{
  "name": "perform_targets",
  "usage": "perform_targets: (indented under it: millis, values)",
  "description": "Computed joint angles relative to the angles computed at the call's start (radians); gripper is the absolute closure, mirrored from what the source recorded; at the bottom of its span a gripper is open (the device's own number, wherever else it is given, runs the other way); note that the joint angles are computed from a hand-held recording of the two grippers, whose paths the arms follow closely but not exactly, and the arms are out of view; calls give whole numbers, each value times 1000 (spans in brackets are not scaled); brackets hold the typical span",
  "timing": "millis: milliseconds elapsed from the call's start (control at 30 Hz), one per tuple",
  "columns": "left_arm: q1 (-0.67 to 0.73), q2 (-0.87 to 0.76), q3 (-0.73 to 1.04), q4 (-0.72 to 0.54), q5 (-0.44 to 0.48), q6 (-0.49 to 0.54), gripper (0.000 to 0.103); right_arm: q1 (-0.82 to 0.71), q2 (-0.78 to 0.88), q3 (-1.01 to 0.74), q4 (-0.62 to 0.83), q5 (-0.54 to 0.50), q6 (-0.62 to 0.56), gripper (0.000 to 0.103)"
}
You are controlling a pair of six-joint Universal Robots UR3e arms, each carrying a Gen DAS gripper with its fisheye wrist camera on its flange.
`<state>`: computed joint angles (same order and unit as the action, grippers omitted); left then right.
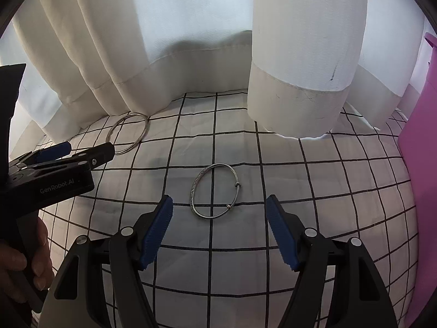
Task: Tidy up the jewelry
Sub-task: 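Close the left gripper on the large silver ring while the right grasps the silver bangle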
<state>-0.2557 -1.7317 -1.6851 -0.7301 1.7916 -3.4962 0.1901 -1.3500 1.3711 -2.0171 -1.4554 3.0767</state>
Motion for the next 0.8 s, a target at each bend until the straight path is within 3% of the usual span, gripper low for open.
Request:
perform_targets:
  millis: [800]
  values:
    - [-1,-247,207,1,-14,-3,9,56,111,-5,-130,-95,-4,36]
